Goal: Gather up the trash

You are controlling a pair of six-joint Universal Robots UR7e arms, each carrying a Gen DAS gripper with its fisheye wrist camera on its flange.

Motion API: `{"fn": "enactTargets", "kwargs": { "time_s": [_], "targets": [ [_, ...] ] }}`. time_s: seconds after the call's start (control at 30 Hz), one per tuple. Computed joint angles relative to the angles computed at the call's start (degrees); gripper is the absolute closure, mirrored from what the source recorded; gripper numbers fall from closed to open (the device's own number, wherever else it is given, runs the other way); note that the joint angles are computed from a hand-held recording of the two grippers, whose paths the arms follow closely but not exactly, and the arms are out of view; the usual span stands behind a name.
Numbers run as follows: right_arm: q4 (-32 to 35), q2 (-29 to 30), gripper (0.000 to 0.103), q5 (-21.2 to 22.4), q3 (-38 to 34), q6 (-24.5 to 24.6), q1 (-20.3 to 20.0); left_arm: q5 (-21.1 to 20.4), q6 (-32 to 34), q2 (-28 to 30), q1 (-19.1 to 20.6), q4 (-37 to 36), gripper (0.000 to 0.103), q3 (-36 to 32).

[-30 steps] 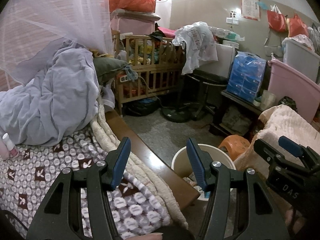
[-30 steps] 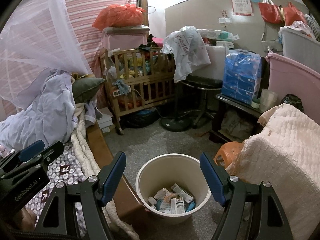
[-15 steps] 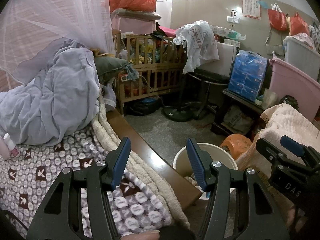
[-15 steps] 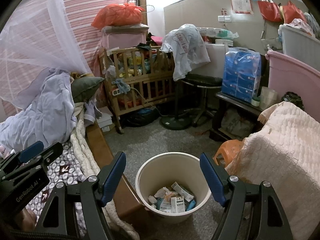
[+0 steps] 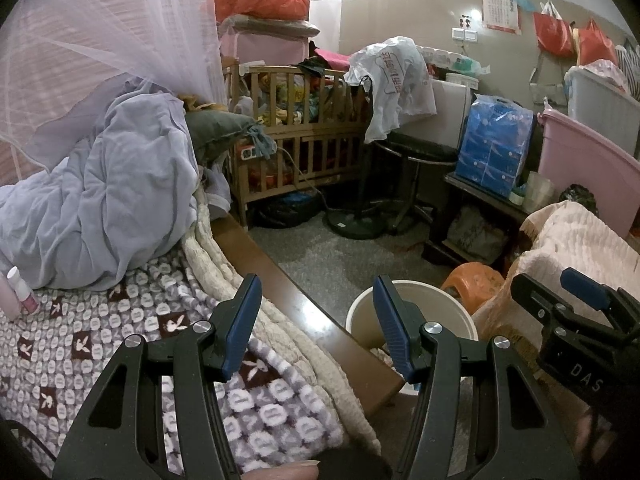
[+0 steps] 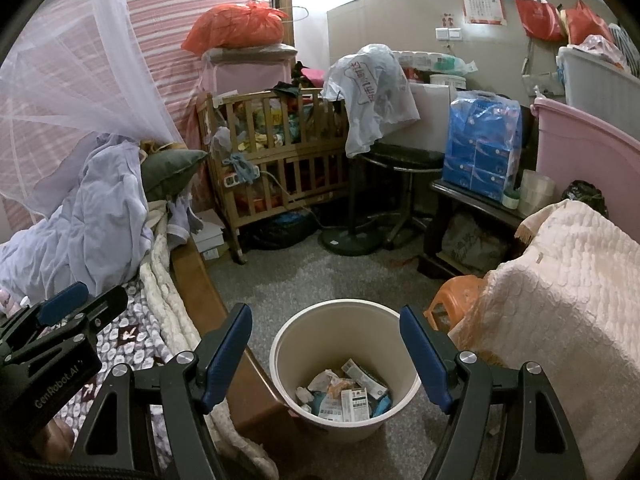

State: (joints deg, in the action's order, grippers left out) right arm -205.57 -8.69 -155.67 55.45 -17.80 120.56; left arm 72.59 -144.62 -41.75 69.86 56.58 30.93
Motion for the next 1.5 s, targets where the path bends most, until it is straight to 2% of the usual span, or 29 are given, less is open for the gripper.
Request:
{"fn": "enactTargets", "kwargs": {
  "time_s": [1.07, 1.37, 1.5],
  "targets": [
    [0.4, -0.6, 0.029, -0.2, 1.7, 1.8, 0.0, 0.1, 0.1, 0.6, 0.5, 1.5, 0.046, -1.0],
    [0.8, -0.7, 0.028, -0.4, 2.9, 3.1, -0.2, 0.0, -0.1, 4.1, 1.2, 6.3, 0.046, -7.5],
    [2.6, -0.7, 0.028, 0.0, 2.9, 4.2, -0.6, 0.6, -0.5, 8.1, 2.0, 11.5, 0.046, -15.6]
  ]
}}
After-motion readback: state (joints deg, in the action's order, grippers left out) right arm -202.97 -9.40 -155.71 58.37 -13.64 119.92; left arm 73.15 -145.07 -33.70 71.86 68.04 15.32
